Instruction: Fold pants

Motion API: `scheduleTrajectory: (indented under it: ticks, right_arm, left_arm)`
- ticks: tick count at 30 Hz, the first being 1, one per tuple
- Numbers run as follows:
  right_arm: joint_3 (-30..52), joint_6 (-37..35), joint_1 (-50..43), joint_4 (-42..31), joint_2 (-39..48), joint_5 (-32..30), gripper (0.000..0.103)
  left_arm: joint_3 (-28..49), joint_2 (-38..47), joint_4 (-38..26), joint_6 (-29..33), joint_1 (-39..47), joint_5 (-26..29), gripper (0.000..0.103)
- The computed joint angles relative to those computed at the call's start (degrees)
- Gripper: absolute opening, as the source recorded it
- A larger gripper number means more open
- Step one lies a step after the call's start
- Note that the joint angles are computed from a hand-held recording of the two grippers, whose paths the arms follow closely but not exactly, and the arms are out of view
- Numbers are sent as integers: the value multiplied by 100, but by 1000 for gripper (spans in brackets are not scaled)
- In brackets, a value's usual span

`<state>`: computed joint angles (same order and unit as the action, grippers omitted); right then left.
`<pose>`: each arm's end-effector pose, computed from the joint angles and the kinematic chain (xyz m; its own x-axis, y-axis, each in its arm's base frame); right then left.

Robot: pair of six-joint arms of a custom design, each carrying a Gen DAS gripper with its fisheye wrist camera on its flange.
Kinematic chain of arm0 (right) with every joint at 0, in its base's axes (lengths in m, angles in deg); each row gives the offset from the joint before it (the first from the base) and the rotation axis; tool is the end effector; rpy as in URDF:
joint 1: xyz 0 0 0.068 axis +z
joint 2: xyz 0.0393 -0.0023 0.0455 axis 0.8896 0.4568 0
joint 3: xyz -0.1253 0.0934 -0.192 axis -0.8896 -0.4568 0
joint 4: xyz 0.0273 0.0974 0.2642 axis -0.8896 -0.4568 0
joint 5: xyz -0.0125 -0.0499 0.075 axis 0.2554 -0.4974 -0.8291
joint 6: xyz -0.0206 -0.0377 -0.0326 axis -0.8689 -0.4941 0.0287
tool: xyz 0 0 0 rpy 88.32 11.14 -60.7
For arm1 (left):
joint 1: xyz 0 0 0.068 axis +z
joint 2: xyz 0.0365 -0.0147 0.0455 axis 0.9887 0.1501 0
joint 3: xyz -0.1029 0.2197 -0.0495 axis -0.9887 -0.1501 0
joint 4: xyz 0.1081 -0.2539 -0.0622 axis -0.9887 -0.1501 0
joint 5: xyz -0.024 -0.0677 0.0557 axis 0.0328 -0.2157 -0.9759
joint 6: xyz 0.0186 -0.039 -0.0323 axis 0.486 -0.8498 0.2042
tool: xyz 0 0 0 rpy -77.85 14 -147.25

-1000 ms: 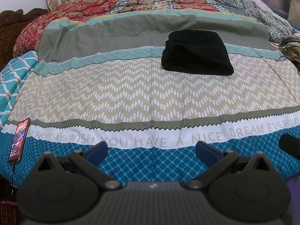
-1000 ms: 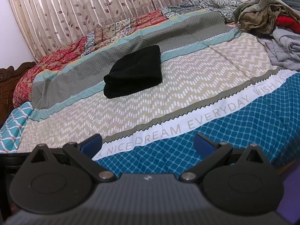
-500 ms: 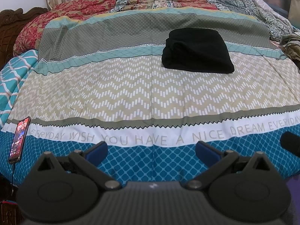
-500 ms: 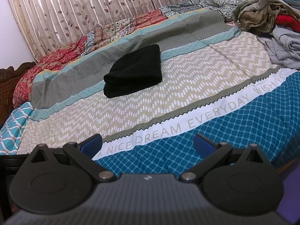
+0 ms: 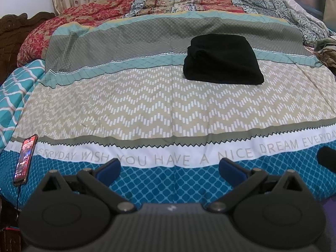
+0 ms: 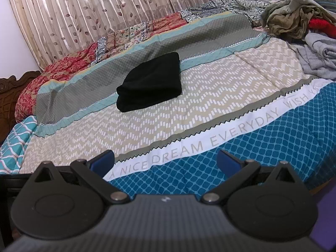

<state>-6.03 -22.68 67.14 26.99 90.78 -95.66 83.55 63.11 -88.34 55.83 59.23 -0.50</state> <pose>0.1887 0.0195 0.2349 -0.6143 0.3285 -0.7175 0.0397 0.9209 0.3877 0.1936 -0.0649 0.2456 -0.7769 0.0496 -0.6277 -0.0463 0.9897 0.1355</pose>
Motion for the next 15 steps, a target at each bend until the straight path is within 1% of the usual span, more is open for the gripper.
scheduleTrajectory:
  ticks: [15]
  right_arm:
    - [-17, 55, -18, 15, 25, -27, 103]
  left_arm:
    - [-73, -203, 148, 153, -73, -196, 103]
